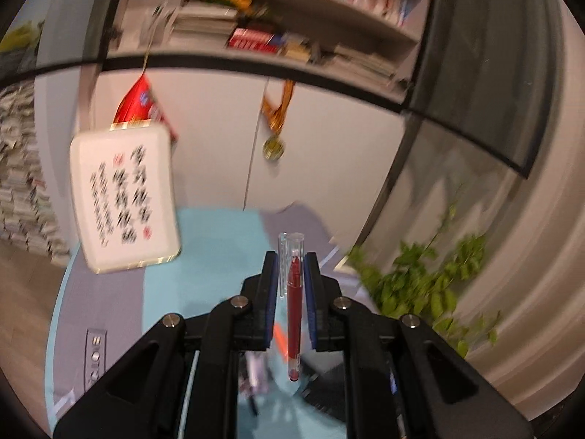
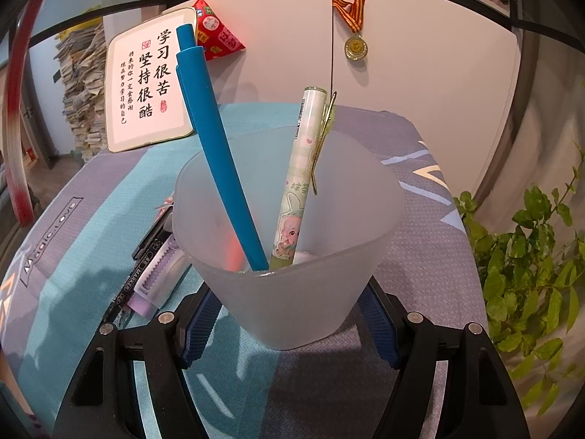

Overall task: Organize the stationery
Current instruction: 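Lift the red pen with the left tool and drop it into the cup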

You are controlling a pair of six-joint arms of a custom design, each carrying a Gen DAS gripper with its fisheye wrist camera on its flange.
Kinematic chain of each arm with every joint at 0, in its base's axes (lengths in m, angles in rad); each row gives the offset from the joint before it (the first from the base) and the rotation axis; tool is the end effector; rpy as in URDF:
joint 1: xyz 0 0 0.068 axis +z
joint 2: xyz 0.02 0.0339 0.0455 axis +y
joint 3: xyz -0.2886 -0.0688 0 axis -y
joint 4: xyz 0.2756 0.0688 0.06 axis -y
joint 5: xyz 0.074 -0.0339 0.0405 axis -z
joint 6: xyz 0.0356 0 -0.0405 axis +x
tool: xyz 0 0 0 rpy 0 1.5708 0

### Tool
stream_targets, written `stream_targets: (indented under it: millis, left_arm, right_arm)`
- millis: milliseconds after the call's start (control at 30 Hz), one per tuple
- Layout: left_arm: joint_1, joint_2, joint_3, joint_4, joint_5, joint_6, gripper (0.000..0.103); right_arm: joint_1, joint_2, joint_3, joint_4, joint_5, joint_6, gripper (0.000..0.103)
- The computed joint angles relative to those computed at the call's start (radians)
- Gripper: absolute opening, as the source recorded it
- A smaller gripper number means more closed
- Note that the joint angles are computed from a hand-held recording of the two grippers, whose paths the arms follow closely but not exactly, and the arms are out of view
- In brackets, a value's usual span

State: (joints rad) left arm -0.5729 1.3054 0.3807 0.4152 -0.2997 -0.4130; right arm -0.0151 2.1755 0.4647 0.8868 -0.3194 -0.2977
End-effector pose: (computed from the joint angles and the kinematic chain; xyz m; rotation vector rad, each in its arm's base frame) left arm 0.2178 -0.1280 0.1554 -0.0174 2.0689 -0.2982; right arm 0.2784 0.0070 -0.0095 -0.4775 2.3044 0.2304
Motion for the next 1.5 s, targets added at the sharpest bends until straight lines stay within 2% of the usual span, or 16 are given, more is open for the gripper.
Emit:
stream_targets:
  millis: [67,300,533,1067,1500]
  left_arm:
    - [-0.043,0.027,0.018,0.042,-0.06,0.02,0.012]
    - [-0.109,0.189,0.096,0.178,-0.112,0.077,0.012]
    - [-0.074,0.323,0.141,0.199,-0.062,0.06,0.012]
    - [-0.066,0.416,0.162,0.151,-0.002,0.036,0.012]
    - [-0.037,0.399,0.15,0.086,0.079,0.016,0.014]
  right_arm:
    - [0.0,0.0,0.0,0.0,0.0,0.001,0.073]
    - [0.0,-0.002,-0.003,0.0,-0.004,0.002,0.073]
    - [-0.005,-0.004,0.002,-0.009,-0.019,0.008,0.073]
    - [-0.008,0.002,0.005,-0.003,-0.016,0.001,0.073]
    - [-0.009,0.003,0.005,-0.002,-0.017,-0.001,0.073]
